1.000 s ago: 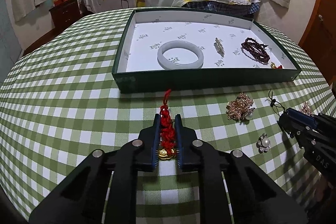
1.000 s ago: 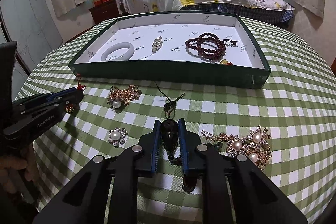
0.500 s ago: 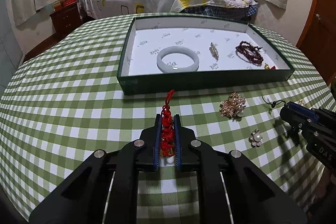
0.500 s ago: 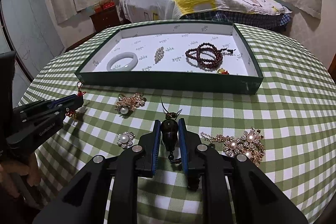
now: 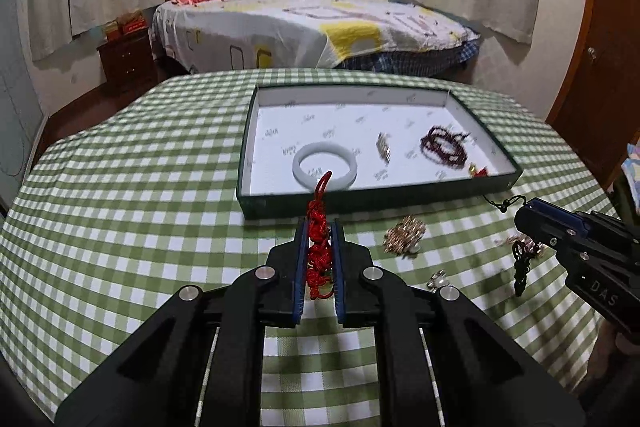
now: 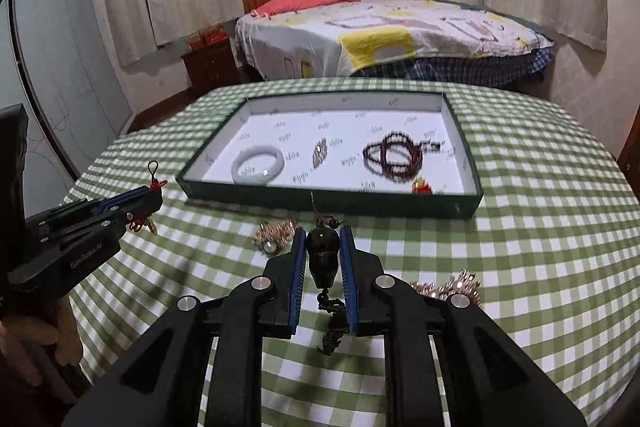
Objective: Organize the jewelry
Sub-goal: 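Carry the red tassel and black pendant over the box with both tools, then open both tools to drop the tassel and pendant into the box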
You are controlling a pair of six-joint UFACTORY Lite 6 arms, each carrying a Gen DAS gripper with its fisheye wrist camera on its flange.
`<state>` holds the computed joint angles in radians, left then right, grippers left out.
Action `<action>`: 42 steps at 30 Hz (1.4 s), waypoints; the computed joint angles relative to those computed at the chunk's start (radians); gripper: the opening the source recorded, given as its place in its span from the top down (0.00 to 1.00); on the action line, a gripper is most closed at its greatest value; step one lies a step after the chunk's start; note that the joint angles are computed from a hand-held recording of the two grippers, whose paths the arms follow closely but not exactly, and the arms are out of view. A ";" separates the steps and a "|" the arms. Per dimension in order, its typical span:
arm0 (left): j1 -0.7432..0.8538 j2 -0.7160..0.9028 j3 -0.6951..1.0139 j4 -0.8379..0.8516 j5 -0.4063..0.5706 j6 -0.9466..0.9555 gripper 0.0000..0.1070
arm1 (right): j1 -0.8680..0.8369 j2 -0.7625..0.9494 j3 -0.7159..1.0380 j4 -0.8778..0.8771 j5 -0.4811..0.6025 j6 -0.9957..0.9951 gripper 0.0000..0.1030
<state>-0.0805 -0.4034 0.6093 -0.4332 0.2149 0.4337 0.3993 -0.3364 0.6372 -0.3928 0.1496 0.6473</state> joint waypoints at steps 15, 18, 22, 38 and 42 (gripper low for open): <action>0.030 0.089 0.223 -0.207 0.062 0.173 0.89 | -0.090 0.092 0.234 0.198 -0.012 -0.276 0.83; 0.006 0.169 0.305 -0.195 0.030 0.157 0.89 | -0.114 0.171 0.323 0.267 -0.030 -0.363 0.83; -0.024 0.298 0.424 -0.165 -0.015 0.123 0.89 | -0.139 0.302 0.459 0.350 -0.052 -0.471 0.83; -0.070 0.988 1.013 0.199 -0.023 -0.265 0.89 | -0.183 0.884 0.937 0.822 -0.028 -0.945 0.83; -0.064 1.109 1.125 0.243 0.038 -0.303 0.89 | -0.186 1.004 1.051 0.640 0.042 -0.765 0.83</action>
<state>-0.1441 0.7055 1.7342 -0.1899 0.2527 0.1310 0.2134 0.6677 1.6877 0.2476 0.1912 -0.1176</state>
